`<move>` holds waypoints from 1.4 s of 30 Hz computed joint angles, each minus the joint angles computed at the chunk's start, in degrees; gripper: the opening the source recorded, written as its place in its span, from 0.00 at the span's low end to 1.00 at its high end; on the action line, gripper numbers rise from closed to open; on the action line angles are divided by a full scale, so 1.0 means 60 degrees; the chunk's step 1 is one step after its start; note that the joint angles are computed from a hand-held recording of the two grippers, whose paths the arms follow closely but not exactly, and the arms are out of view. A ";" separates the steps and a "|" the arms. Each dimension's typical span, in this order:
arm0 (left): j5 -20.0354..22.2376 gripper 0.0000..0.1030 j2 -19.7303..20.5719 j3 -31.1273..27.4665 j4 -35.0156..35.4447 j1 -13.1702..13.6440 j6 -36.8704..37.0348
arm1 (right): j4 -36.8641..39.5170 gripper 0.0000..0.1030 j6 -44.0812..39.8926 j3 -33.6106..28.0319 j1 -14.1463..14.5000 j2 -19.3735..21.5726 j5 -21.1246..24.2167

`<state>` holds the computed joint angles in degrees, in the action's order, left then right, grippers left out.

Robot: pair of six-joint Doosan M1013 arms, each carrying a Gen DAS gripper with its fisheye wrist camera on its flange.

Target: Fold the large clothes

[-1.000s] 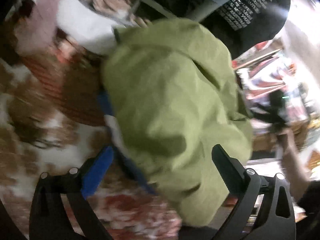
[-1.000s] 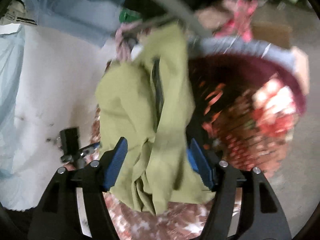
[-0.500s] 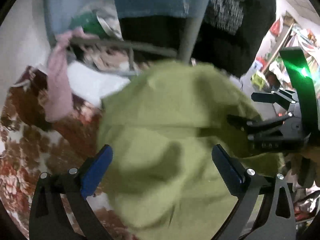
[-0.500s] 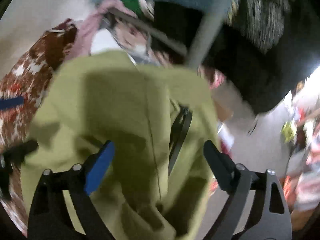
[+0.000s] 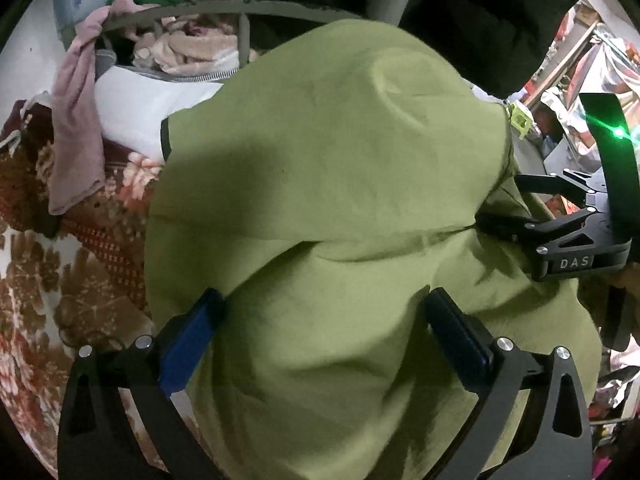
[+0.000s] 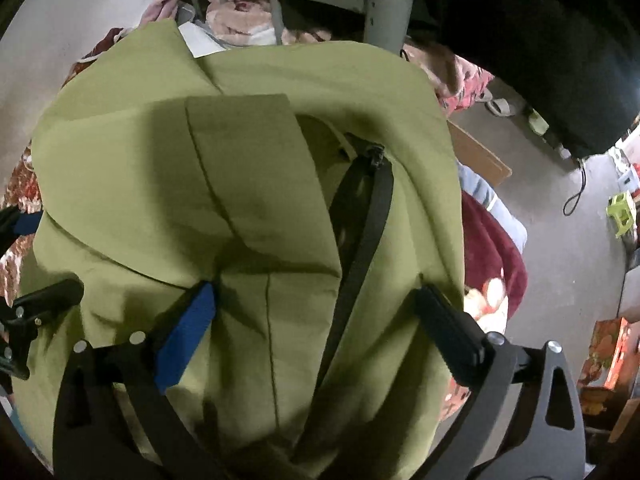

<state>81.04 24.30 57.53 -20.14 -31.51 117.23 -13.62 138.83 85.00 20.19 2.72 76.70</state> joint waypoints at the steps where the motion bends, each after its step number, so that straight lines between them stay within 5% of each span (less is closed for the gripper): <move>1: -0.0033 0.96 -0.0002 0.0035 0.0005 -0.0004 0.0028 | 0.0021 0.95 -0.0018 0.0022 -0.0023 -0.0032 -0.0002; 7: -0.0150 0.96 -0.0157 0.0090 0.0444 -0.0125 -0.0217 | -0.0143 0.95 0.0276 0.0013 0.0122 -0.0014 0.0174; 11: 0.0028 0.95 -0.0394 -0.0102 0.1000 -0.0213 -0.1087 | -0.0626 0.95 0.0479 -0.0583 0.0432 0.0098 0.1087; 25: -0.0294 0.95 -0.2235 -0.0045 0.2218 -0.0370 -0.2468 | -0.3344 0.95 0.2714 -0.3403 0.3075 0.0585 0.4443; 34: -0.1242 0.95 -0.3848 0.1358 0.3670 -0.0873 -0.3837 | -0.4251 0.95 0.3429 -0.3565 0.4558 0.0226 0.4590; 42: -0.0901 0.95 -0.4666 0.1912 0.5673 -0.2265 -0.6439 | -0.4572 0.95 0.3200 -0.2746 0.5247 -0.0712 0.4055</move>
<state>75.64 -3.69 69.00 13.90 -45.09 78.60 -41.05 158.03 68.53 51.67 -1.55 101.03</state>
